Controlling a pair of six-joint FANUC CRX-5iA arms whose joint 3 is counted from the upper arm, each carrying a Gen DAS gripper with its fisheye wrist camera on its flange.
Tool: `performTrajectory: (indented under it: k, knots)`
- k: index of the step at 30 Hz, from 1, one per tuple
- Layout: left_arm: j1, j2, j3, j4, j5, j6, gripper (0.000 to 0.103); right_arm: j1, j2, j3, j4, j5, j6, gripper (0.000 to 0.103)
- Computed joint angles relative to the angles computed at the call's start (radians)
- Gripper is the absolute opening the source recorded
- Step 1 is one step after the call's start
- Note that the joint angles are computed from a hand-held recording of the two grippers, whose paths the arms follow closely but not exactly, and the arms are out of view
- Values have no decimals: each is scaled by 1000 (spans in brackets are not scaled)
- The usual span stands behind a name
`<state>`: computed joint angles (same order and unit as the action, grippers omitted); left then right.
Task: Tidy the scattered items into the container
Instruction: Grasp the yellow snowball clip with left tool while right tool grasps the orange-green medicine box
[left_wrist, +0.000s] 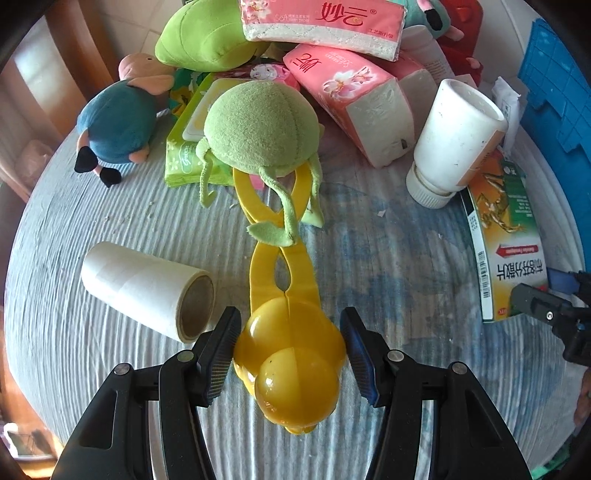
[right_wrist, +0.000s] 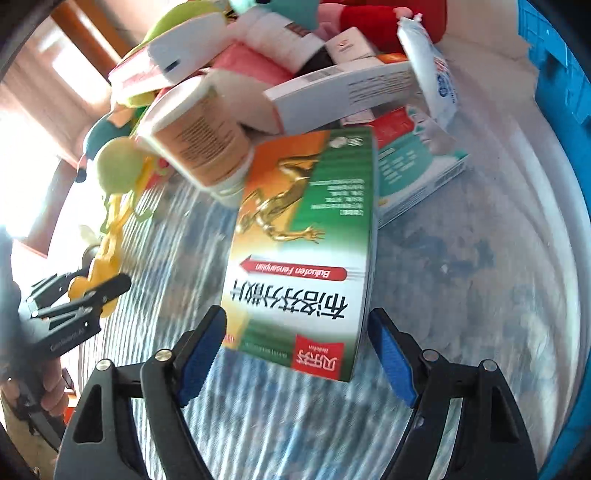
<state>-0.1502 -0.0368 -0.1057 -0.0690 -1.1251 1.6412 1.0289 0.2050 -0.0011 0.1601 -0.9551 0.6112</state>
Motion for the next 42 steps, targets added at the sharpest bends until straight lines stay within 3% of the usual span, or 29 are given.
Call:
performTrajectory:
  k: [3,4,7,10,11,12,14,19,22,23,25,27,29,30,32,38,39,42]
  knots:
    - [-4,8,14,-7,-15,11,56,17,8,1,79,-27,-79,100]
    - [-6,15,21,-9,-22,16,56,7,23,13,89,-33,-77,102]
    - [-2,34,36,4,-41,26,63,-11,52,46,100,-30,-72,103]
    - [-5,39,40,11,-58,32,63,-17,92,92,94,-57,-64,103]
    - [-8,36,36,12,-60,27,55,-23,113,106,86,-61,-49,103]
    - [-13,29,32,6,-55,30,55,-26,130,117,81,-68,-35,103]
    - [-22,15,30,-9,-53,29,54,-16,149,126,89,-90,-32,91]
    - [-41,-40,39,-36,-40,56,54,3,121,104,100,-96,-57,90]
    - [-2,-140,-16,-25,-21,17,54,19,85,80,124,-88,-82,90]
    - [-13,-155,-8,-46,-46,44,54,23,76,76,130,-87,-87,90]
    - [-81,-108,60,-48,-43,107,54,30,63,78,131,-93,-87,90]
    - [-25,-127,30,-42,-20,57,54,43,31,46,128,-98,-91,90]
    - [-11,-141,9,-20,-44,21,54,49,26,48,99,-133,-66,90]
    - [27,-131,-45,3,-5,-15,54,50,26,49,82,-150,-59,90]
    - [71,-108,-100,34,14,-65,55,46,78,106,51,-201,-47,90]
    - [63,-40,-96,-30,-15,-26,68,58,119,135,46,-241,-83,95]
    - [57,-33,-94,-41,-24,-25,69,60,124,139,53,-245,-85,100]
    - [49,-14,-93,-60,-64,-22,69,65,137,152,62,-242,-91,101]
